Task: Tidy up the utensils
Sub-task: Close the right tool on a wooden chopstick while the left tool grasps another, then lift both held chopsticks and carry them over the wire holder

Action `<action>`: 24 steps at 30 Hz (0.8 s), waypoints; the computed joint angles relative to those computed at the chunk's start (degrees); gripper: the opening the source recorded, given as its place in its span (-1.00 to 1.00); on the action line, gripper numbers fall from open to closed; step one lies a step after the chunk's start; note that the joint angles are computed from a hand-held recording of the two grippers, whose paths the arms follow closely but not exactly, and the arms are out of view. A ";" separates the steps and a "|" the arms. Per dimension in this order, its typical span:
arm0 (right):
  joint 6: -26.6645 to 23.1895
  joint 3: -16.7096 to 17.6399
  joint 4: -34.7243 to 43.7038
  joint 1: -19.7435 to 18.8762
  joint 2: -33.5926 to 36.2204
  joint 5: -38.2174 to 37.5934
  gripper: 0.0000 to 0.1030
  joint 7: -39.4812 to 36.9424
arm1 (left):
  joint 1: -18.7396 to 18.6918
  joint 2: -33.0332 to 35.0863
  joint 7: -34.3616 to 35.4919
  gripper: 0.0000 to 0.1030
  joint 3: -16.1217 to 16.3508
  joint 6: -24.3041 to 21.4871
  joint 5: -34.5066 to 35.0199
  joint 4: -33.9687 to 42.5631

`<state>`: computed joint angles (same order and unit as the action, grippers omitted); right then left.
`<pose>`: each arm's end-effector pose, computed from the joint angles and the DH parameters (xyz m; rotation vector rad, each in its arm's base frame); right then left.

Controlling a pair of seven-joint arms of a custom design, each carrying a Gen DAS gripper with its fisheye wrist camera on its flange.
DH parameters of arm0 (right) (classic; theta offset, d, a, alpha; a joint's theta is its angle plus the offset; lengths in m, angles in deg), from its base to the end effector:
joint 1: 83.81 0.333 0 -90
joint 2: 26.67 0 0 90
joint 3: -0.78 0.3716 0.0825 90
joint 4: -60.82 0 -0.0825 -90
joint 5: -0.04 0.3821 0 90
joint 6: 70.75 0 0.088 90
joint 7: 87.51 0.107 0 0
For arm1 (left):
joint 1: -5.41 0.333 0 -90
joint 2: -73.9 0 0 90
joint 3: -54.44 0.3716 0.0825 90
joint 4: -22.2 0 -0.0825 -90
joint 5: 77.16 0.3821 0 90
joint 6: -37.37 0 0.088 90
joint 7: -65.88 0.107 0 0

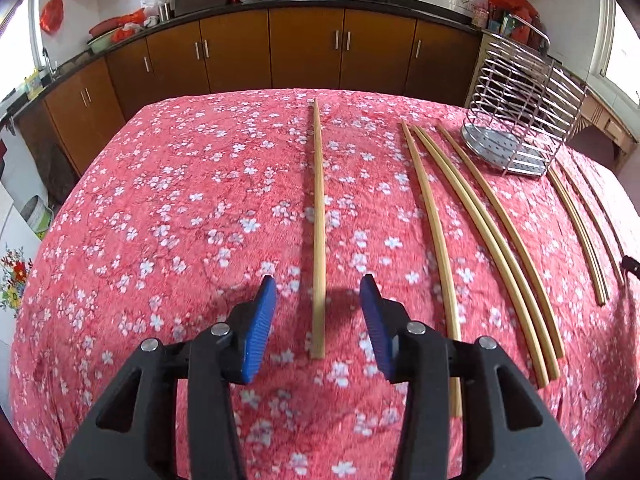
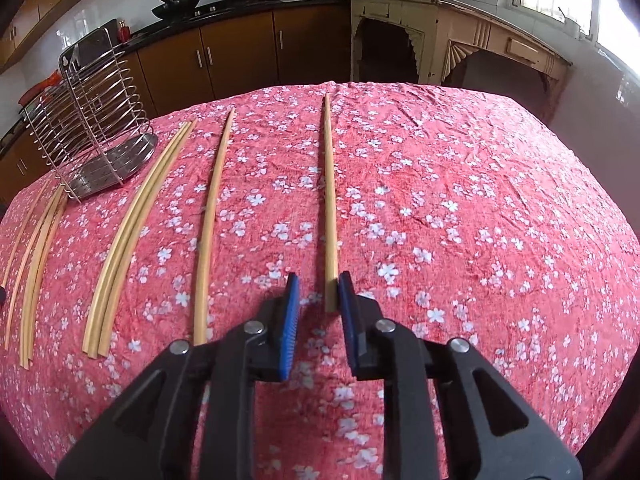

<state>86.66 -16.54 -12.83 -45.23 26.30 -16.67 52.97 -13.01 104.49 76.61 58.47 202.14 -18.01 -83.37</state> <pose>0.7339 0.3930 0.2979 -1.7530 1.9071 -0.6276 0.6569 -0.2254 0.3205 -1.9621 1.6561 -0.5906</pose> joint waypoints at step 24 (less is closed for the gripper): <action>14.32 -23.01 -17.88 19.05 -7.82 -8.52 -0.84 14.92 | -1.19 -10.65 -26.85 -0.87 -0.85 -4.42 28.05 -5.75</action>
